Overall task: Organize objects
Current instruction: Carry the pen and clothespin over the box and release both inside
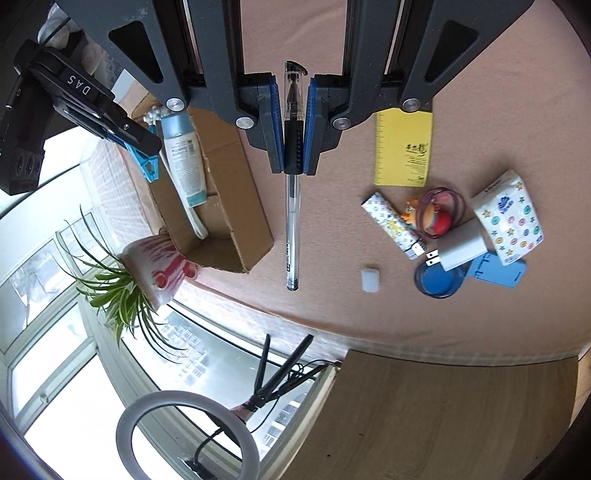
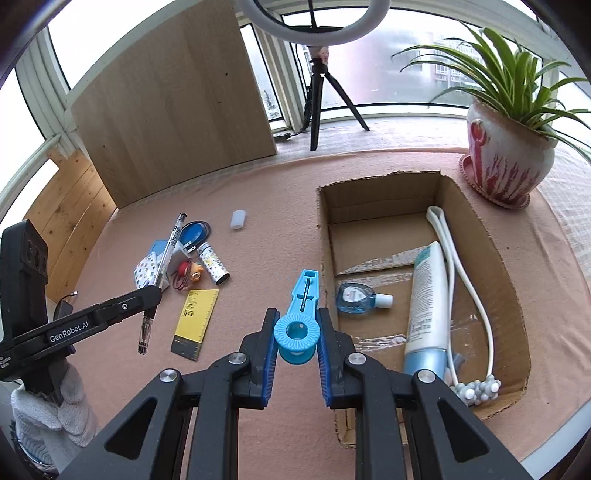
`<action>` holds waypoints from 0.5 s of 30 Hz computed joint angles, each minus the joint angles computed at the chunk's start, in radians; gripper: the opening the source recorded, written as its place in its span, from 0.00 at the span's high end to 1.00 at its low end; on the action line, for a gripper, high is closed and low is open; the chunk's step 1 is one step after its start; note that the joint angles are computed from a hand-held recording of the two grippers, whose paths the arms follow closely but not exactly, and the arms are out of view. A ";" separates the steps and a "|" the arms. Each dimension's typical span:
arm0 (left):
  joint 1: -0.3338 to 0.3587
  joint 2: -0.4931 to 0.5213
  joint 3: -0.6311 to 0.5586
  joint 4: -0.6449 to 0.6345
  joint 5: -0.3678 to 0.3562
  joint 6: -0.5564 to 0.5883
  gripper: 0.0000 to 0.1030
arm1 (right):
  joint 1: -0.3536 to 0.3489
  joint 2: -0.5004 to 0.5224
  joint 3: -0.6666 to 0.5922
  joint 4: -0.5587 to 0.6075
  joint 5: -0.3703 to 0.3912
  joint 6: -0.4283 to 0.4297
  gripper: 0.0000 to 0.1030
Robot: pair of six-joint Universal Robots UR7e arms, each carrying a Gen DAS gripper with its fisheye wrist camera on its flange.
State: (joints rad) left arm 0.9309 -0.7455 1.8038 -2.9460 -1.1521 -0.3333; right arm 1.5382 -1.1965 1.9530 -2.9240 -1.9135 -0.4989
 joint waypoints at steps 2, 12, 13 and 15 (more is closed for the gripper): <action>-0.014 0.042 -0.043 0.009 -0.017 0.013 0.89 | -0.016 -0.017 0.001 -0.018 -0.003 0.002 0.83; -0.066 0.214 -0.234 0.089 -0.042 0.047 0.89 | -0.089 -0.053 -0.026 -0.024 -0.015 0.003 0.83; -0.069 0.225 -0.247 0.095 -0.041 0.048 0.89 | -0.093 -0.055 -0.027 -0.025 -0.014 0.003 0.83; -0.074 0.243 -0.267 0.099 -0.034 0.056 0.89 | -0.104 -0.059 -0.030 -0.023 -0.010 0.001 0.83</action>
State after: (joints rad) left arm 0.8573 -0.5023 1.5364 -2.8469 -1.1858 -0.2771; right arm 1.4344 -1.2551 1.9232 -2.9472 -1.9238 -0.4983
